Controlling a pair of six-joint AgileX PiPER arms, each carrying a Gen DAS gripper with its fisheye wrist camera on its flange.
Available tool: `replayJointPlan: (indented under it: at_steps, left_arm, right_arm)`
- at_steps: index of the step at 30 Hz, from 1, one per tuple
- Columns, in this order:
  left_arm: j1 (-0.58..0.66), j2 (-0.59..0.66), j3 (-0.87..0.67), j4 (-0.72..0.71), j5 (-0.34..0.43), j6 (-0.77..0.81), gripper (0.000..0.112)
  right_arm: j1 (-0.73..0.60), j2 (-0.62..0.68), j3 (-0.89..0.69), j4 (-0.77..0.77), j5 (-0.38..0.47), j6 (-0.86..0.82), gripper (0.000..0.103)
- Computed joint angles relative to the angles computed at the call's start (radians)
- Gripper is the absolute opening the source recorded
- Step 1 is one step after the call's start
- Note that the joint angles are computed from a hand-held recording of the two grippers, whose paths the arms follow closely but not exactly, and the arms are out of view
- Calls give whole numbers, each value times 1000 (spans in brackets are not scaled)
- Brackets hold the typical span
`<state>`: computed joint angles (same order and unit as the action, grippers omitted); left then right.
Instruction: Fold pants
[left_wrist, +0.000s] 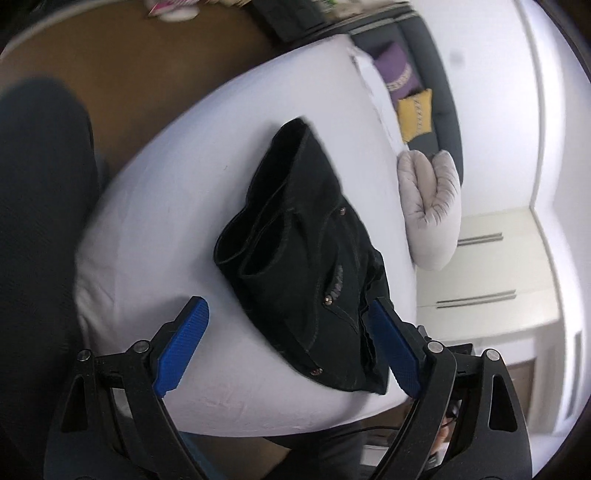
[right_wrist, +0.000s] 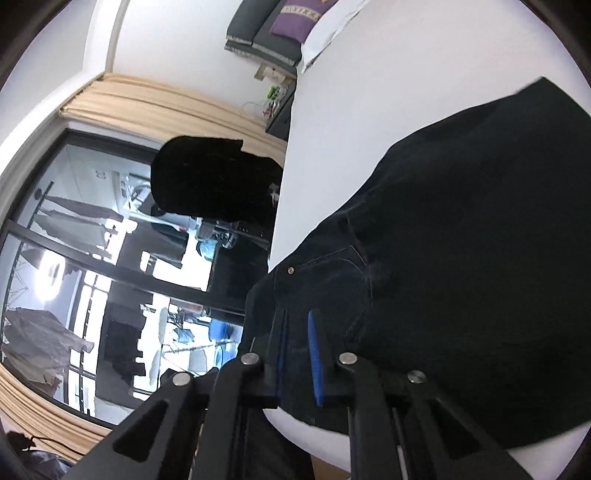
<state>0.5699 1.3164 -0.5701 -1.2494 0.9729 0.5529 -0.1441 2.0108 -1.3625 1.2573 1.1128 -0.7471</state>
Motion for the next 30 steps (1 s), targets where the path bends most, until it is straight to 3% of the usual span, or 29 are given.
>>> replayJointPlan:
  at_steps: [6, 9, 14, 17, 22, 24, 30]
  left_arm:
    - [-39, 91, 30, -183, -41, 99, 87]
    - [-45, 132, 28, -237, -42, 131, 81]
    - [-79, 234, -5, -283, -21, 160, 28]
    - [-93, 226, -8, -293, -36, 161, 19]
    - [-139, 156, -65, -232, -102, 157, 17]
    - [-167, 134, -108, -185, -132, 122, 16]
    - [-275, 64, -214, -37, -218, 20, 16]
  right_arm:
    - [15, 73, -109, -59, 19, 81, 13]
    - [33, 95, -153, -102, 20, 134, 13]
    - [41, 118, -204, -167, 25, 194, 12]
    - [69, 147, -283, -240, 43, 260, 11]
    - [119, 220, -408, -390, 71, 378, 10]
    - [131, 255, -440, -444, 77, 429, 0]
    - [162, 245, -391, -506, 24, 428, 0]
